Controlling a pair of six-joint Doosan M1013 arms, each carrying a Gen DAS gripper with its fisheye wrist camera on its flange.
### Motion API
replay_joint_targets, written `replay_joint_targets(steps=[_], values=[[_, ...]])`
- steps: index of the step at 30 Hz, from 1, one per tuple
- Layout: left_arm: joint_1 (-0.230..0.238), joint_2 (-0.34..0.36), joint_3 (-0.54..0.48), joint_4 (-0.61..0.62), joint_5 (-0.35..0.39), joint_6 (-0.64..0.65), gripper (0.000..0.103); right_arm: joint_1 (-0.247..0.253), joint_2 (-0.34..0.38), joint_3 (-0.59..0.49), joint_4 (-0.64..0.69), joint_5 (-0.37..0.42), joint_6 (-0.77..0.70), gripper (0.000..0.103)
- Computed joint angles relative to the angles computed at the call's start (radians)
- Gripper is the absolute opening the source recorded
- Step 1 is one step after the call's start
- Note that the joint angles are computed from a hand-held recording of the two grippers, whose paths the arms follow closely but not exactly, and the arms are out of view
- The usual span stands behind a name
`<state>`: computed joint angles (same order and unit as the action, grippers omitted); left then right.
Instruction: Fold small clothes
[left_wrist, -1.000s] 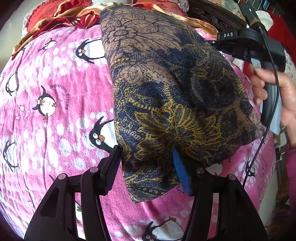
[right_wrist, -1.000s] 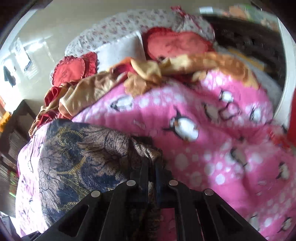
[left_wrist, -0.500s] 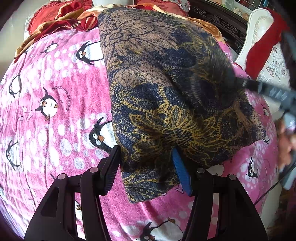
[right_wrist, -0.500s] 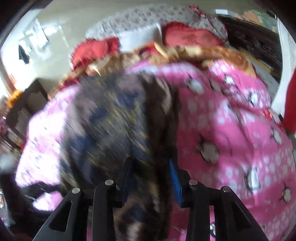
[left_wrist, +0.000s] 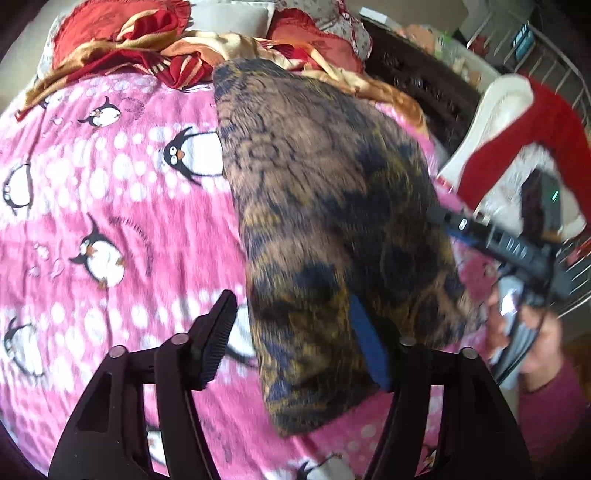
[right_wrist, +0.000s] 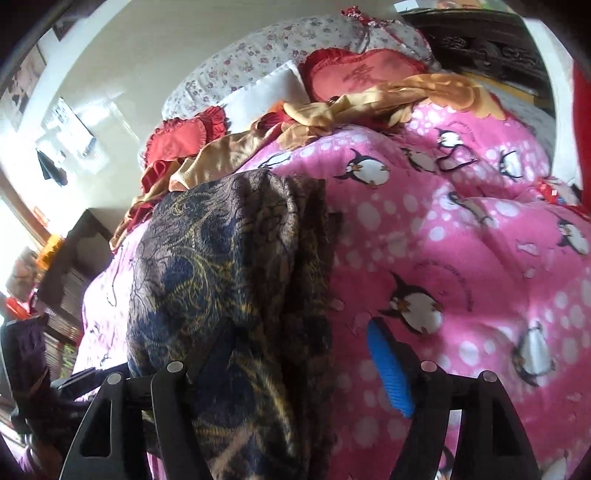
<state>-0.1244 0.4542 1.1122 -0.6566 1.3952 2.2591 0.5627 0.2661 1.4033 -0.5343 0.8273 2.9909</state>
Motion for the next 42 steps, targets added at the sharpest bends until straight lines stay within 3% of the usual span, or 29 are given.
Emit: replay_joint_targets(steps=[5,10,15,17,18,20,23,28,34,42], values=[[0.009,0.078,-0.085,-0.104,0.111,-0.068,0.072,-0.042,-0.007,0.04,0.074,-0.146,-0.027,0.074],[-0.008,0.119,-0.12,-0.108,0.144,-0.121,0.076,-0.067,-0.002,0.052,0.155,-0.252,-0.103,0.074],[-0.022,0.119,-0.126,-0.098,0.122,-0.122,0.081,-0.067,0.021,0.022,0.172,-0.222,-0.166,0.075],[-0.028,0.11,-0.115,-0.092,0.11,-0.115,0.081,-0.064,0.022,0.014,0.171,-0.207,-0.182,0.059],[-0.031,0.108,-0.114,-0.09,0.104,-0.112,0.08,-0.059,0.023,0.005,0.156,-0.191,-0.178,0.056],[-0.033,0.096,-0.097,-0.086,0.083,-0.096,0.065,-0.05,0.026,-0.007,0.128,-0.164,-0.17,0.046],[-0.036,0.084,-0.086,-0.081,0.062,-0.083,0.045,-0.025,0.035,-0.037,0.067,-0.112,-0.159,0.039],[-0.029,0.05,-0.064,-0.073,0.038,-0.043,0.034,-0.003,0.038,-0.07,0.028,-0.08,-0.146,0.036],[-0.015,-0.004,-0.026,-0.062,0.01,0.006,0.034,0.027,0.038,-0.1,0.018,-0.066,-0.128,0.036],[0.038,-0.072,0.027,-0.013,0.016,0.028,0.034,0.075,0.064,-0.157,0.093,-0.053,-0.154,0.036]])
